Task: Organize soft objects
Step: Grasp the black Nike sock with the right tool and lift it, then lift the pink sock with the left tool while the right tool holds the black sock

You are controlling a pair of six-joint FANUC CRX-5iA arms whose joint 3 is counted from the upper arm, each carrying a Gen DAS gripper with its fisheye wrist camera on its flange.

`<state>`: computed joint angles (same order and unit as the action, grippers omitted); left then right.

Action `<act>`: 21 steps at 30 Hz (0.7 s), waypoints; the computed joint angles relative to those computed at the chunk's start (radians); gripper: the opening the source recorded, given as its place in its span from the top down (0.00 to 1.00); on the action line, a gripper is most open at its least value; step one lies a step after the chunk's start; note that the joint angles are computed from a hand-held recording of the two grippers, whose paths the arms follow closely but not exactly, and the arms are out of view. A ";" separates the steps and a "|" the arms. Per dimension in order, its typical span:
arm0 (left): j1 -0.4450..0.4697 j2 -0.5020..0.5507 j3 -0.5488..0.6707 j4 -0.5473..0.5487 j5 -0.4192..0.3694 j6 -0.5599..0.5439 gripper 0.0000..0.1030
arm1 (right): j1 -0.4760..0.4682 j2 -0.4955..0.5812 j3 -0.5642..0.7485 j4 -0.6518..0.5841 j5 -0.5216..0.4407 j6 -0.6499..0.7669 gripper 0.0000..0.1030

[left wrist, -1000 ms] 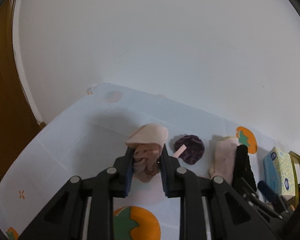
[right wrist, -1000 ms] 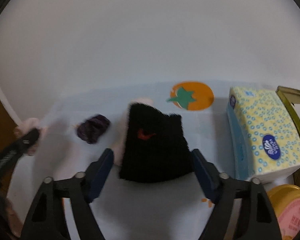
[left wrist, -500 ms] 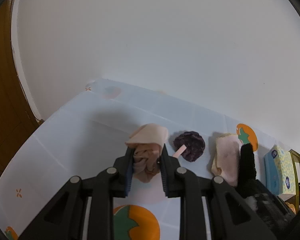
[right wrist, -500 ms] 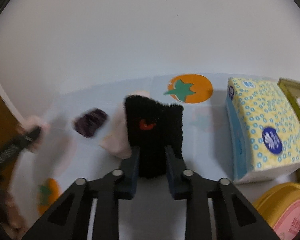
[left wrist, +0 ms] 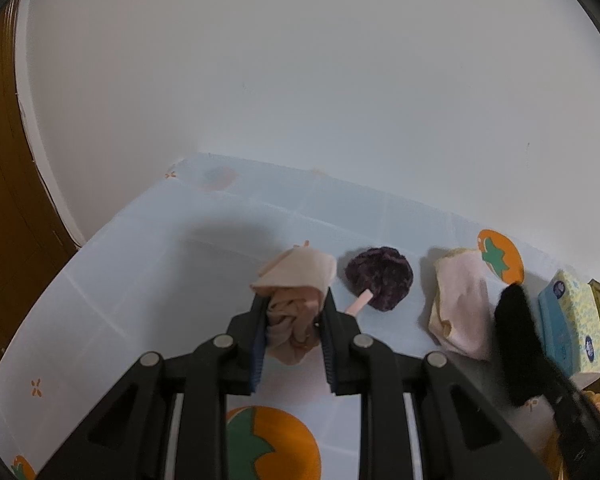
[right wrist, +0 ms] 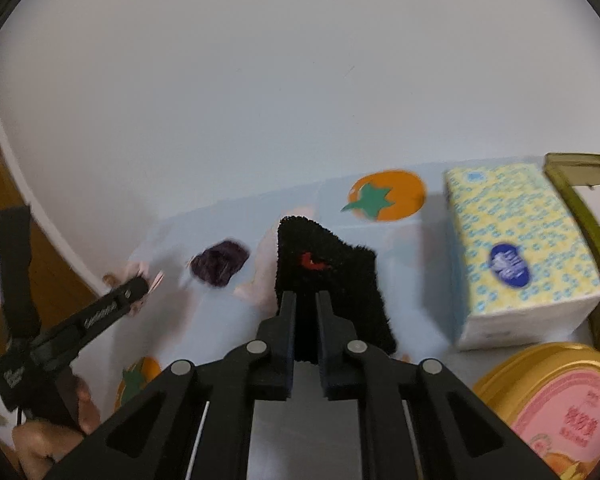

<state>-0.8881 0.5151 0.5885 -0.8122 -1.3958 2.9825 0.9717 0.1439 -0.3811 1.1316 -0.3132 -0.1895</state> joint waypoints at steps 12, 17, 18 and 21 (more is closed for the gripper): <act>0.008 -0.011 -0.008 0.013 0.011 -0.002 0.79 | 0.062 0.054 0.089 -0.144 -0.153 0.198 0.32; 0.008 -0.010 -0.007 0.013 0.009 -0.010 0.79 | 0.095 0.137 0.231 -0.374 -0.300 0.468 0.33; 0.008 -0.010 -0.007 0.013 0.008 -0.012 0.79 | 0.097 0.133 0.223 -0.350 -0.301 0.458 0.34; 0.008 -0.006 -0.002 0.013 0.001 -0.015 0.79 | 0.100 0.128 0.216 -0.340 -0.322 0.460 0.57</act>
<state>-0.8798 0.5093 0.5862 -0.7991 -1.3945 2.9671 1.0716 0.2720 -0.1647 0.7920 -0.6356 0.2709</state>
